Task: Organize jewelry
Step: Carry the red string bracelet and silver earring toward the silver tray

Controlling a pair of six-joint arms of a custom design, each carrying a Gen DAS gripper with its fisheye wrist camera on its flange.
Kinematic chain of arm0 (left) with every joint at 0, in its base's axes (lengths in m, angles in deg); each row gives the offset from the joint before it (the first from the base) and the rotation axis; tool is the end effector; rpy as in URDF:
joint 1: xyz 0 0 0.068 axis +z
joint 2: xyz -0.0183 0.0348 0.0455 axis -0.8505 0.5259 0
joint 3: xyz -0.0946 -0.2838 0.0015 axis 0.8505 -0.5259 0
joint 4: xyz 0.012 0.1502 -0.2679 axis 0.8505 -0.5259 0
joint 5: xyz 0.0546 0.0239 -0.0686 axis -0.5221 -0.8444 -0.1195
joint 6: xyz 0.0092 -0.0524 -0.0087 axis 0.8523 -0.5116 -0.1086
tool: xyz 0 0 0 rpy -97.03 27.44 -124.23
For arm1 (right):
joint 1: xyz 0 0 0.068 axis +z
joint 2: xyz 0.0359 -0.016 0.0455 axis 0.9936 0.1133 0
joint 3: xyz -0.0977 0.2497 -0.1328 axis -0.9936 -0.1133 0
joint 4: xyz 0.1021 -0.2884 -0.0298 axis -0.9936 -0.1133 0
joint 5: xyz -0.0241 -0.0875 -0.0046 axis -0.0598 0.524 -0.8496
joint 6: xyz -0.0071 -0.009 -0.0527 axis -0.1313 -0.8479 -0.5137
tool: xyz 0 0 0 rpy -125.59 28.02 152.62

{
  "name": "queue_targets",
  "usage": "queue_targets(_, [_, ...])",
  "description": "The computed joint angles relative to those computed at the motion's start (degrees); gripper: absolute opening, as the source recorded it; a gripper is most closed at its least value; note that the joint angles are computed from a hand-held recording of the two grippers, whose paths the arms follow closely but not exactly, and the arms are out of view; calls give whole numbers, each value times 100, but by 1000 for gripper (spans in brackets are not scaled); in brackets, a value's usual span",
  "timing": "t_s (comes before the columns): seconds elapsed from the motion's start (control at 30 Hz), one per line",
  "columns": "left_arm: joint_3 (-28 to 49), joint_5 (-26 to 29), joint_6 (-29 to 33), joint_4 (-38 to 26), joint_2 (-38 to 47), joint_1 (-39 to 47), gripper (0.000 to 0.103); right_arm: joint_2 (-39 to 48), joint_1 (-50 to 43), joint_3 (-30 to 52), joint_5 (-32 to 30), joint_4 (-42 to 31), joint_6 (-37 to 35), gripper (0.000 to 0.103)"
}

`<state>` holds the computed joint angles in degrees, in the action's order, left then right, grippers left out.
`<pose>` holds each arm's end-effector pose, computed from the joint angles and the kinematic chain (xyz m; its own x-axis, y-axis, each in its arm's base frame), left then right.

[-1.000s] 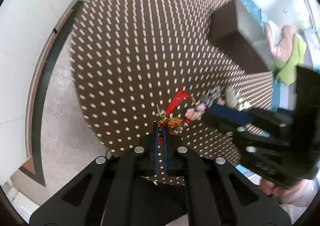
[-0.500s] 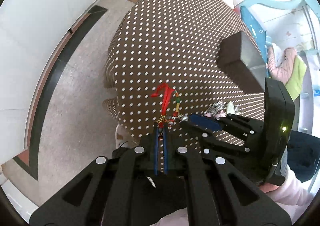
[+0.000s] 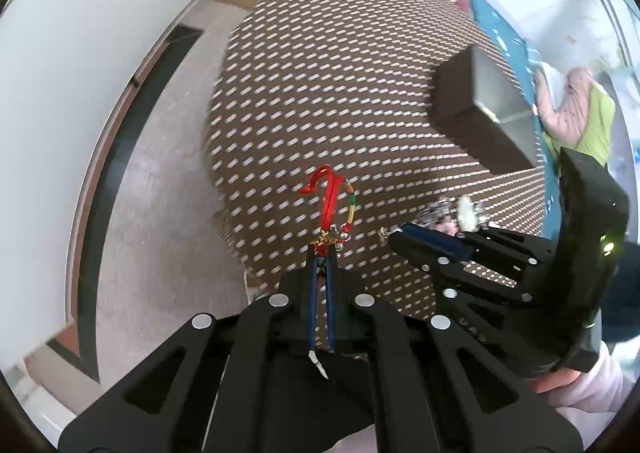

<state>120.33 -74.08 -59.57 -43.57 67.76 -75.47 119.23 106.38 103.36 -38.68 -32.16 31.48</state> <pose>0.2229 -0.0753 0.2223 -0.9259 -0.3609 -0.1118 -0.3154 0.9013 -0.2969 0.2961 0.1417 0.1899 -0.7405 -0.6040 -0.2946 -0.6717 0.6510 0.3536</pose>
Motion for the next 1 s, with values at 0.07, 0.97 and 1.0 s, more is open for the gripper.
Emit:
queue_targets(0.07, [245,-29,121,102,228,-114,3,-185,-344,69,-131,-55,86,10])
queue_targets(0.97, [3364,42,1195,493,3351,-837,35,130,-2243,1184,-417,-123,778,32])
queue_targets(1.0, [3245,51,1225,506,3278,-810,35,113,-2279,1166,-429,-152,742,32])
